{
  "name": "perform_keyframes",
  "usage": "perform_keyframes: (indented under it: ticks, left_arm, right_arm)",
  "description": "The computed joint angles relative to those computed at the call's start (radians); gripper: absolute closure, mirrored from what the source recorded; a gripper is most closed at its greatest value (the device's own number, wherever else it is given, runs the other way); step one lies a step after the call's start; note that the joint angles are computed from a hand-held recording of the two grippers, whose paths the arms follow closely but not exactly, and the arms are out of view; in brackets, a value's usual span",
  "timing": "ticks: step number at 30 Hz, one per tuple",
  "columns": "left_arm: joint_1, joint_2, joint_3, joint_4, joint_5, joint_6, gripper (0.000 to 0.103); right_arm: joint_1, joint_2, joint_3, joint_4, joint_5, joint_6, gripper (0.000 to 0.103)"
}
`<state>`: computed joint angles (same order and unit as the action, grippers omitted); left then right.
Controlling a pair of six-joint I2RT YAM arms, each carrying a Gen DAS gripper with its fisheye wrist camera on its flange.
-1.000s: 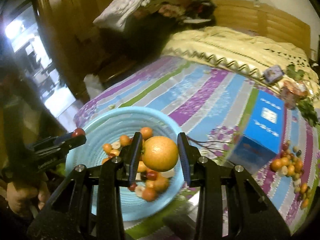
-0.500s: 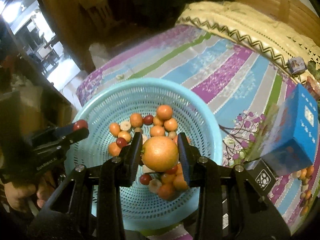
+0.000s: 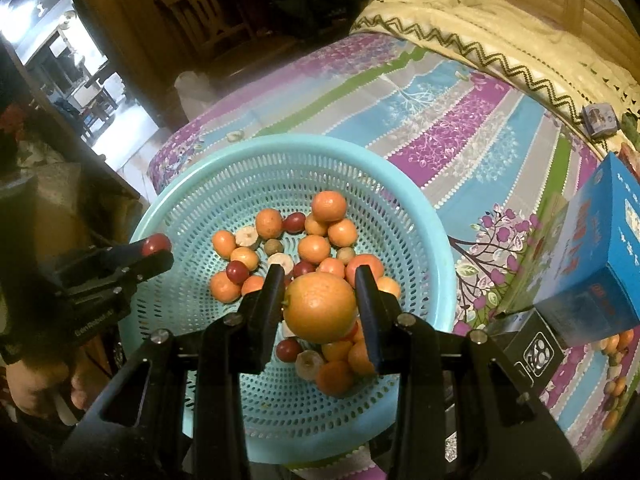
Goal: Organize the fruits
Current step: 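Open both tools inside the basket to drop the orange and tomato, then move both open tools back over the fruit spread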
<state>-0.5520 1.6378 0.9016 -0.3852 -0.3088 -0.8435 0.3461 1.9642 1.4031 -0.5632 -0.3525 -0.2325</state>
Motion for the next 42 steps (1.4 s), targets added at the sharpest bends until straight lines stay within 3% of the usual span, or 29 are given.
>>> perform_keyframes:
  ticks: [19, 23, 26, 30, 38, 42]
  left_arm:
    - [0.025, 0.068, 0.024, 0.001, 0.022, 0.014, 0.075]
    - [0.024, 0.084, 0.034, -0.001, 0.022, 0.021, 0.053]
    - [0.026, 0.103, 0.045, -0.008, 0.028, 0.028, 0.046]
    - [0.03, 0.13, 0.047, -0.003, 0.027, 0.019, 0.04]
    - [0.058, 0.179, 0.038, 0.022, 0.036, -0.014, 0.036]
    - [0.029, 0.108, 0.019, 0.023, 0.001, -0.034, 0.036]
  right_arm:
    - [0.013, 0.046, 0.013, -0.004, -0.02, -0.007, 0.066]
    - [0.014, 0.064, 0.029, -0.014, -0.019, -0.014, 0.065]
    - [0.013, 0.071, 0.034, -0.014, -0.018, -0.016, 0.065]
    - [0.014, 0.066, 0.021, -0.001, -0.019, -0.026, 0.036]
    - [-0.01, 0.025, -0.018, 0.043, -0.043, -0.017, 0.034]
    - [-0.05, -0.141, -0.177, 0.205, -0.072, -0.017, 0.034]
